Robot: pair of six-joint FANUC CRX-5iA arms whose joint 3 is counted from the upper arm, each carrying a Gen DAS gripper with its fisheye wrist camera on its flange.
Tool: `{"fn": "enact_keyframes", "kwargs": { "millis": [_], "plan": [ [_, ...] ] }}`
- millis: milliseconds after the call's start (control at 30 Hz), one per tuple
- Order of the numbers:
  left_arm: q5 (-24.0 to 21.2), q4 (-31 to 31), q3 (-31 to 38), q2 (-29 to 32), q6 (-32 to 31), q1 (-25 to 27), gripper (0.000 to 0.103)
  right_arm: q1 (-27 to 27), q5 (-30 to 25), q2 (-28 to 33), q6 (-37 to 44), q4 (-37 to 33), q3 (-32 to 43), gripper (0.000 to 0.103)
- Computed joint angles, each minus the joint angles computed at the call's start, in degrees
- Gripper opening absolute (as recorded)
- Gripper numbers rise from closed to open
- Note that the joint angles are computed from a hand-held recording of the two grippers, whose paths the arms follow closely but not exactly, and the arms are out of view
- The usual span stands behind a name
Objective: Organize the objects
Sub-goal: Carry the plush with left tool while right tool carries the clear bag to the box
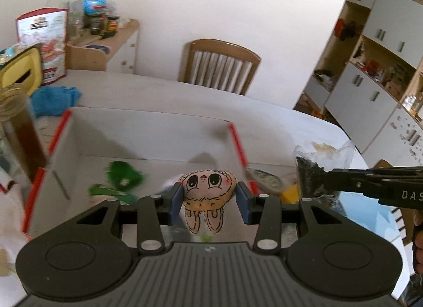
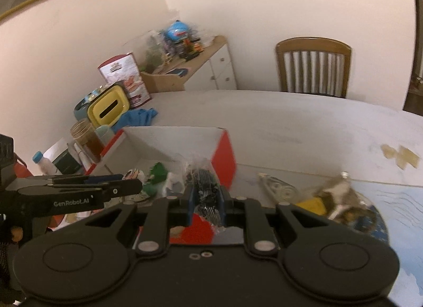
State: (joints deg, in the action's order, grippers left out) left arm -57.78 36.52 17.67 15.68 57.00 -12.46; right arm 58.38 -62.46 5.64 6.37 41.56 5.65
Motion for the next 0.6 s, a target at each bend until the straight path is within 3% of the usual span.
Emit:
{"fn": "enact_keyframes", "kwargs": {
  "millis": [367,600],
  "plan": [
    [0.32,-1.00,4.32,4.90,0.33,2.61,0.042,-2.65,-0.94,10.57,8.61,-4.81,11.97,0.017],
    [-3.17,-4.99,13.28,11.41,2.80,2.12,0.042,-4.67,-4.70,18.22,16.51,-6.93,21.03,0.017]
  ]
}}
